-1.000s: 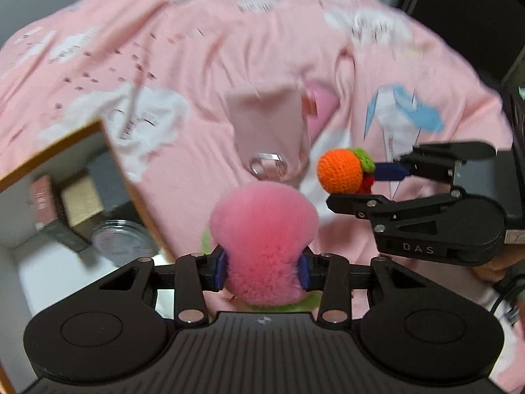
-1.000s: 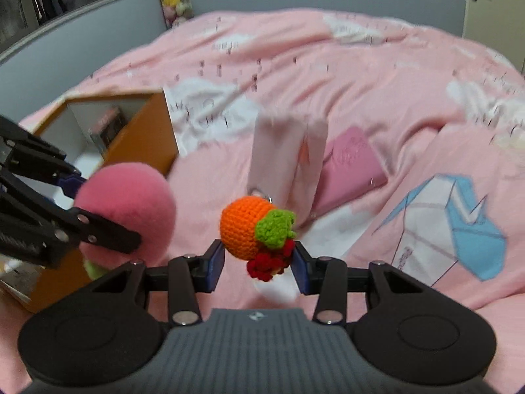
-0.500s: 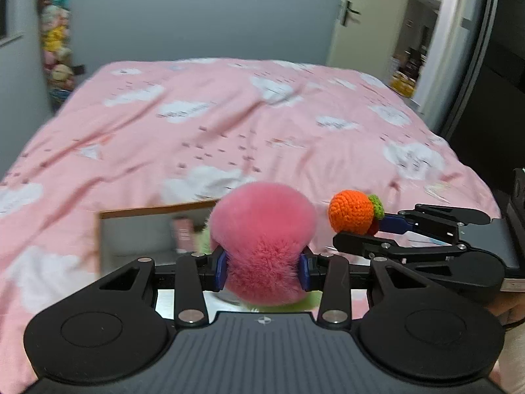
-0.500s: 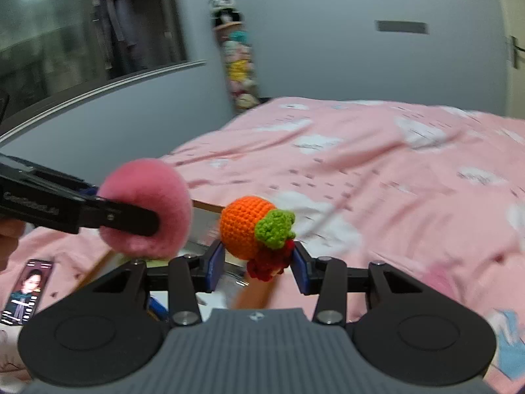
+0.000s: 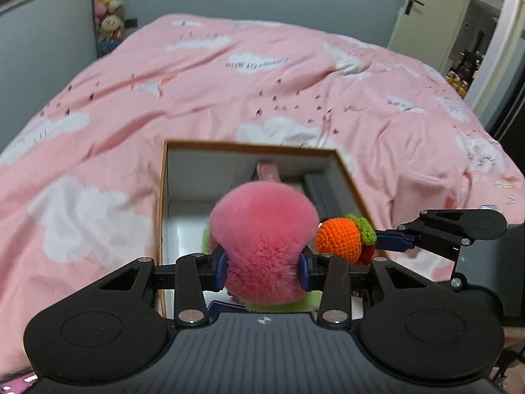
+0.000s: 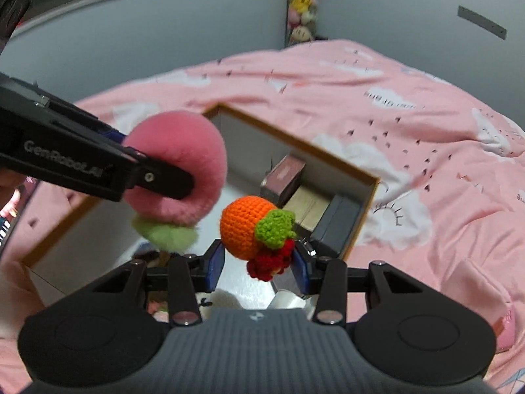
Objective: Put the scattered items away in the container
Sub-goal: 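Lower both items into the orange box and open the right gripper on the fruit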
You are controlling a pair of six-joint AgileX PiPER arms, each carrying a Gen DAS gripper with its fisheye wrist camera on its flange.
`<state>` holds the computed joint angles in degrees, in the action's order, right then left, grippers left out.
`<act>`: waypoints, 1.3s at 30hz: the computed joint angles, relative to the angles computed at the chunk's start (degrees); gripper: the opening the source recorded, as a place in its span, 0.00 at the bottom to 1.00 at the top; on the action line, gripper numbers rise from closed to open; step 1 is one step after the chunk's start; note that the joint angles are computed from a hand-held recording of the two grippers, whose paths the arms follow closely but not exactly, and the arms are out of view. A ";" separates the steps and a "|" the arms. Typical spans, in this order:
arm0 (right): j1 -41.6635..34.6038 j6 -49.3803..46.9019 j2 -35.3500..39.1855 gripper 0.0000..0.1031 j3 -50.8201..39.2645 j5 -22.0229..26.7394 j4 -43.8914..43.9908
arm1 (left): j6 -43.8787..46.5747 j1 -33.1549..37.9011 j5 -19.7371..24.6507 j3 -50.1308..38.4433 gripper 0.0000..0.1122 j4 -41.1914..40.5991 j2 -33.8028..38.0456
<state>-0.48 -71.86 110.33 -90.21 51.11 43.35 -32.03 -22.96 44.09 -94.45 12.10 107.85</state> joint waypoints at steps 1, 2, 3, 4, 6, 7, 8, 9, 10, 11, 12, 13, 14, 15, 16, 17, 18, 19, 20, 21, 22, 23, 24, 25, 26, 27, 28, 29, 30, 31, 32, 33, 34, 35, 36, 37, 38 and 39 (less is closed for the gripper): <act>0.82 0.39 0.39 0.45 -0.04 -0.66 -1.25 | 0.30 0.47 -0.41 0.14 0.41 -0.95 0.60; 1.49 0.80 0.77 0.45 -0.09 -1.36 -2.51 | 0.59 0.99 -0.82 0.54 0.41 -2.08 0.98; 2.23 1.47 1.22 0.45 -0.25 -2.13 -3.97 | 1.14 1.57 -1.48 0.90 0.41 -3.71 1.49; 2.89 2.30 1.79 0.45 -0.63 -2.75 -5.38 | 2.06 2.13 -2.28 1.15 0.41 -5.40 1.99; 3.96 3.81 2.18 0.45 -0.55 -3.99 -8.04 | 3.45 3.12 -2.97 1.15 0.41 -8.51 3.19; 4.38 4.30 2.24 0.45 -0.38 -4.56 -9.10 | 3.84 3.40 -3.03 1.06 0.41 -9.49 3.72; 4.65 4.52 2.51 0.45 -0.42 -4.96 -9.85 | 4.18 3.61 -3.11 0.96 0.41 -10.17 4.17; 4.82 4.78 2.92 0.45 -0.77 -5.03 -10.43 | 4.72 3.86 -2.86 0.61 0.41 -11.11 4.80; 4.96 5.08 3.13 0.45 -0.81 -5.16 -10.98 | 4.96 4.02 -2.58 0.27 0.41 -11.72 5.38; 5.14 5.47 3.35 0.45 -0.85 -5.38 -11.46 | 4.96 4.13 -2.20 -0.06 0.41 -12.05 5.94; 5.24 5.68 3.54 0.45 -0.86 -5.63 -11.75 | 4.86 4.16 -1.65 -0.72 0.41 -12.21 6.63; 5.30 5.48 3.53 0.45 -0.60 -6.08 -11.68 | 5.14 4.36 -1.37 -1.07 0.41 -12.85 7.20; 5.29 4.75 3.42 0.46 -0.19 -6.50 -11.30 | 5.89 4.71 -1.32 -1.44 0.41 -14.00 7.81; 5.30 4.25 3.41 0.45 -0.02 -6.63 -11.14 | 6.42 4.98 -0.94 -2.07 0.41 -14.93 8.52; 5.35 3.98 3.47 0.45 0.02 -6.73 -11.13 | 6.45 4.96 -0.61 -2.44 0.41 -15.03 8.93; 5.45 3.77 3.52 0.45 0.13 -7.06 -11.17 | 6.27 4.85 -0.44 -2.65 0.41 -14.81 9.22; 5.52 3.52 3.36 0.45 0.47 -7.50 -11.30 | 6.15 4.79 -0.27 -2.83 0.41 -14.82 9.45; 5.56 3.25 3.16 0.45 0.79 -7.81 -11.44 | 6.25 4.88 -0.13 -2.94 0.41 -15.17 9.64; 5.55 3.19 3.10 0.45 0.85 -7.84 -11.50 | 6.41 5.03 0.10 -3.11 0.41 -15.61 9.85; 5.47 3.19 3.13 0.45 0.73 -7.55 -11.39 | 6.57 5.15 0.47 -3.52 0.41 -15.95 10.19; 5.34 3.22 3.03 0.45 0.70 -7.24 -11.22 | 6.58 5.18 0.70 -3.71 0.41 -16.07 10.38; 5.18 3.16 2.84 0.46 0.82 -7.09 -10.98 | 6.52 5.17 0.94 -4.01 0.41 -16.12 10.61; 5.05 3.04 2.66 0.46 0.96 -6.99 -10.78 | 6.32 5.15 1.38 -4.60 0.41 -16.15 11.01; 4.87 2.73 2.42 0.46 1.21 -6.89 -10.51 | 6.19 5.17 1.49 -4.76 0.41 -16.20 11.14; 4.69 2.43 2.15 0.46 1.45 -6.77 -10.29 | 6.21 5.23 1.60 -5.01 0.41 -16.38 11.32; 4.49 2.14 1.90 0.47 1.67 -6.62 -10.09 | 6.19 5.31 1.78 -5.34 0.40 -16.52 11.54; 4.27 1.76 1.64 0.48 1.89 -6.41 -9.78 | 5.86 5.28 2.01 -5.61 0.38 -16.23 11.70; 4.07 1.42 1.41 0.49 2.10 -6.25 -9.45 | 5.62 5.23 2.17 -5.90 0.36 -15.99 11.91; 3.91 1.26 1.10 0.50 2.39 -6.30 -9.23 | 5.66 5.30 2.33 -6.01 0.36 -16.23 11.94; 3.74 1.22 0.73 0.50 2.75 -6.46 -9.09 | 5.76 5.40 2.52 -6.12 0.36 -16.52 11.94; 3.49 1.04 0.37 0.50 3.08 -6.54 -8.76 | 5.89 5.46 2.65 -6.17 0.36 -16.64 11.91; 3.09 0.82 -0.04 0.50 3.43 -6.50 -8.20 | 5.87 5.46 2.71 -6.23 0.36 -16.60 11.94; 2.60 0.69 -0.56 0.49 3.90 -6.57 -7.44 | 5.60 5.46 2.75 -6.21 0.36 -16.48 11.89; 2.02 0.47 -1.20 0.49 4.53 -6.81 -6.35 | 5.41 5.41 2.74 -6.13 0.35 -16.37 11.72; 1.34 0.15 -1.85 0.49 5.15 -6.98 -5.08 | 5.21 5.32 2.44 -5.70 0.31 -15.99 11.27; 0.55 -0.20 -2.54 0.47 5.79 -7.09 -3.50 | 4.86 5.18 2.28 -5.45 0.25 -15.36 10.92; -0.38 -0.52 -3.12 0.45 6.22 -6.79 -1.81 | 4.85 5.11 2.31 -5.34 0.23 -14.97 10.65; -1.38 -0.63 -3.50 0.45 6.35 -6.05 -0.35 | 5.01 5.14 2.27 -5.35 0.22 -15.02 10.56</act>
